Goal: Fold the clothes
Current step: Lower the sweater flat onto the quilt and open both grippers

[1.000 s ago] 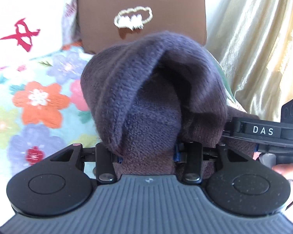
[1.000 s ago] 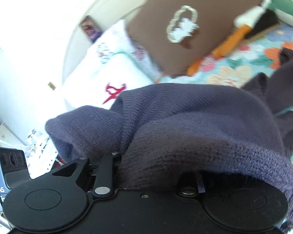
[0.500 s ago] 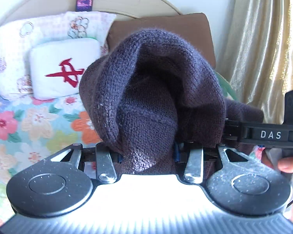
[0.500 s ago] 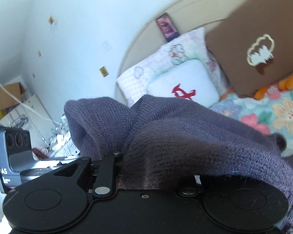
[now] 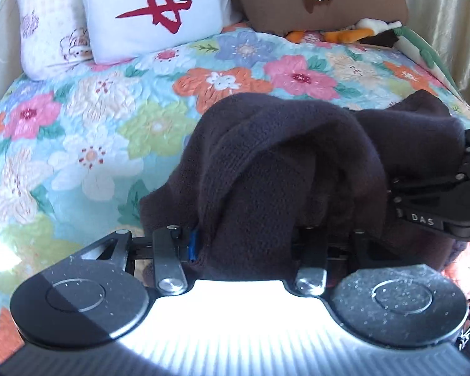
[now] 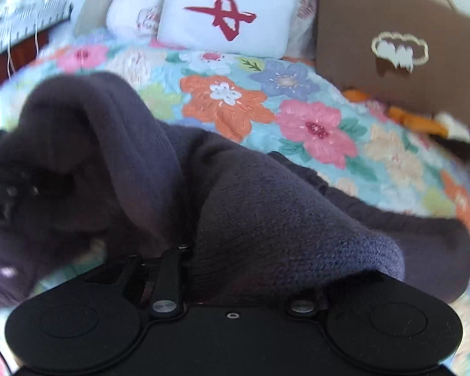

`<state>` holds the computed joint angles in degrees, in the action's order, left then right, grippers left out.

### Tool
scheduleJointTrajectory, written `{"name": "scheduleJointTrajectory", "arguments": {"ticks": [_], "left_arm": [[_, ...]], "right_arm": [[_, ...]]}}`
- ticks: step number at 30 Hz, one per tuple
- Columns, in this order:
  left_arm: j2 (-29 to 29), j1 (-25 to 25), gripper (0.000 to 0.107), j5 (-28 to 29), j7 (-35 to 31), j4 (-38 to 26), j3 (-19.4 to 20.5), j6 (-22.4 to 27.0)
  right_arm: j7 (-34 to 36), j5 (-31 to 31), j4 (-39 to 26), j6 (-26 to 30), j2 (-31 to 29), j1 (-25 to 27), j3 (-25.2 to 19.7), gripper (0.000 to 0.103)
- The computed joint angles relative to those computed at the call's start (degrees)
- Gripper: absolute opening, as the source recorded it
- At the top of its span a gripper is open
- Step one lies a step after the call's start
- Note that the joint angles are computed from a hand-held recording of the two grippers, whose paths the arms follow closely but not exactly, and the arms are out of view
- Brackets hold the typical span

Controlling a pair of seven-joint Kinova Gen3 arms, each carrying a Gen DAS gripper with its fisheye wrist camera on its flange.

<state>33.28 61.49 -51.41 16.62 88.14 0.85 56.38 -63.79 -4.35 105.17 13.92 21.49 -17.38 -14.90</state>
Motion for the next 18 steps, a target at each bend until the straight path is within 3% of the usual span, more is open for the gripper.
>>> {"name": "scheduleJointTrajectory", "arguments": {"ticks": [4,6,10,12,16,18], "left_arm": [[-2.18,1.49,0.046,-3.43,7.27,5.99,-1.07,-3.16],[-3.42,1.18,0.047,-5.05,10.11,8.58,-0.79,-4.82],[-6.94,0.61,0.050,-9.49,16.82,13.95,0.10,-9.08],[-8.00,0.24,0.052,-11.87,19.58,15.92,1.02,-10.35],[-7.34,-0.80,0.057,-11.66,18.98,15.47,3.66,-8.55],[-6.94,-1.17,0.057,-11.23,18.17,14.98,4.30,-8.57]], "right_arm": [[3.08,-7.31,-1.16,1.59,0.76,8.83,-7.24,0.029],[4.00,-10.59,-0.34,-1.37,1.23,10.88,-8.74,0.027],[1.56,-6.79,4.12,-10.53,-2.63,4.02,-0.94,0.028],[-1.50,-4.79,4.27,-12.07,-2.95,2.60,1.07,0.029],[-4.89,-5.59,-0.43,-5.23,1.15,8.99,-3.80,0.038],[-6.36,-6.57,-1.94,-1.65,2.54,9.53,-3.38,0.038]]}}
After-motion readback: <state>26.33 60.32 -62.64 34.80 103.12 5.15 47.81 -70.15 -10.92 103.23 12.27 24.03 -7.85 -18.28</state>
